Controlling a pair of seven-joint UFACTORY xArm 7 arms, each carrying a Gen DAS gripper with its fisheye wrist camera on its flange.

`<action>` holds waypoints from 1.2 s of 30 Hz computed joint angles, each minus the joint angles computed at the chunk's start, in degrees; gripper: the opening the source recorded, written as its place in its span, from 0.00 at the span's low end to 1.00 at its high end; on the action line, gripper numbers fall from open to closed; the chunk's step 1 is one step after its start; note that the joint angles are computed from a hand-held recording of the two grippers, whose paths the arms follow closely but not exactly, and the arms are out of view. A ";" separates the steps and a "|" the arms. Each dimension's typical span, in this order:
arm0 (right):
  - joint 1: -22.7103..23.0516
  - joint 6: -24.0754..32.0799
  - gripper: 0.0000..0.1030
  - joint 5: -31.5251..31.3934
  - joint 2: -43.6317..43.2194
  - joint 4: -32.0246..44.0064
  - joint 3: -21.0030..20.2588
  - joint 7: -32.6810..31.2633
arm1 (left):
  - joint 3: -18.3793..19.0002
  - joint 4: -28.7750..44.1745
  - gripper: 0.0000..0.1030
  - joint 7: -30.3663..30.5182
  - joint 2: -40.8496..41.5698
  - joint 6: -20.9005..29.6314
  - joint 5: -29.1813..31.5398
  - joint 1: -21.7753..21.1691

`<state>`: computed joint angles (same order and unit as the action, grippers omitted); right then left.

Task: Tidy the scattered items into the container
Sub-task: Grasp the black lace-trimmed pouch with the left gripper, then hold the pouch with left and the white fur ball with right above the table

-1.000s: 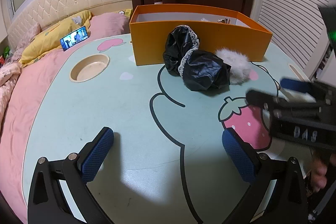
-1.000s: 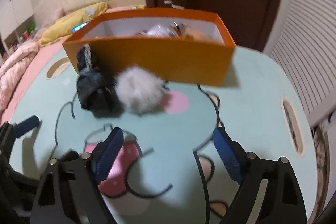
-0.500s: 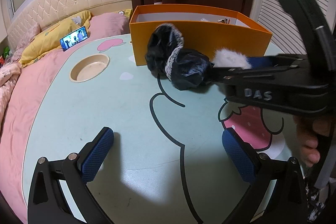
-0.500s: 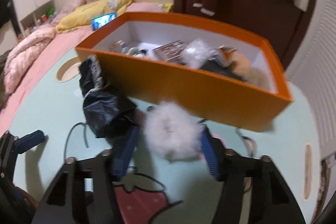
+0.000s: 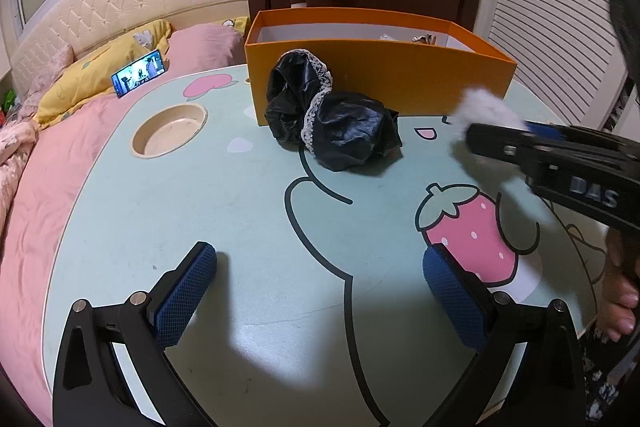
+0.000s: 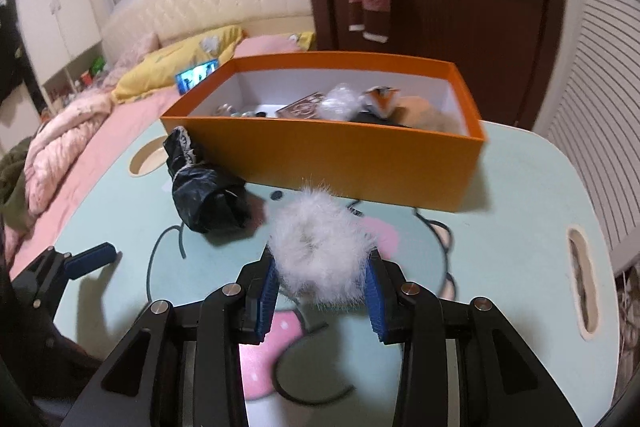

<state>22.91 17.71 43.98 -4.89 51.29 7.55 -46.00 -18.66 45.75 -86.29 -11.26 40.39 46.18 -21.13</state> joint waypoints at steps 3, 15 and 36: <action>-0.17 -1.04 0.35 -0.85 -1.75 -1.99 -0.23 0.63 | 0.35 0.45 1.00 1.54 0.12 0.22 -1.35 -0.20; 1.45 0.55 0.35 3.99 -4.76 -5.13 -4.08 -1.85 | 1.27 3.99 1.00 4.57 -0.24 0.95 -5.82 2.28; -0.25 3.05 0.35 6.72 -5.51 -5.18 -3.35 -2.88 | 8.10 13.71 0.48 11.52 10.56 1.97 -7.03 -1.96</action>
